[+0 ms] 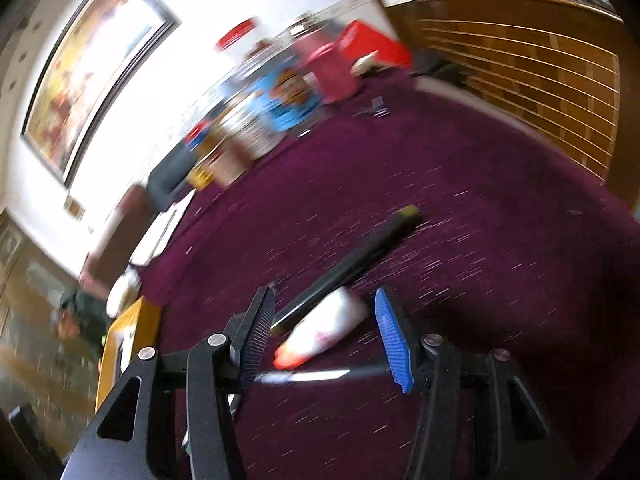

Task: Organize rigid objects
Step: 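Grasp a black marker and a clear pen from the table with the left tool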

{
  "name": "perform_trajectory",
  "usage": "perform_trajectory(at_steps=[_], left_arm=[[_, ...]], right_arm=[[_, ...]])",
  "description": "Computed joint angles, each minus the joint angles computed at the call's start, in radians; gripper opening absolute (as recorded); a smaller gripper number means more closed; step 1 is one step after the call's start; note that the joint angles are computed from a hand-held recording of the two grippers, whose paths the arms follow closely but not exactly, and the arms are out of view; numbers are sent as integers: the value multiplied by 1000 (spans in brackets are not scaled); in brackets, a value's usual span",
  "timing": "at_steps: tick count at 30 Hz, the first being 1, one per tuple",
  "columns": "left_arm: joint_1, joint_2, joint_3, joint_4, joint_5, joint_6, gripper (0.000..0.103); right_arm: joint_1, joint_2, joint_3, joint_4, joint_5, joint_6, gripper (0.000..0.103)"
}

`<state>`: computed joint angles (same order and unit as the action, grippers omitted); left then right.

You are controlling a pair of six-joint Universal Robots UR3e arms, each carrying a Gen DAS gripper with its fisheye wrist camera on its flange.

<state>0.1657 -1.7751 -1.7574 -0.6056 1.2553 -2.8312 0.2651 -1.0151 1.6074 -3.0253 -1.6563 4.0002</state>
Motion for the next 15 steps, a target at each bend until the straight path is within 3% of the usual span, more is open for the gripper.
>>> perform_trajectory(at_steps=[6,8,11,12,15], left_arm=[[-158,-170,156,-18,92,6,61],[-191,-224,218,-34,119,-7,61],[-252,-312,318,-55,152,-12,61],[-255,-314,305,-13,138,-14,61],[-251,-309,319,-60,98,-19,58]], right_arm=[[-40,24,89,-118,-26,6,47],[-74,23,118,-152,47,18,47],[-81,37,102,-141,70,10,49],[-78,40,99,-142,66,6,52],[-68,39,97,-136,55,-8,55]])
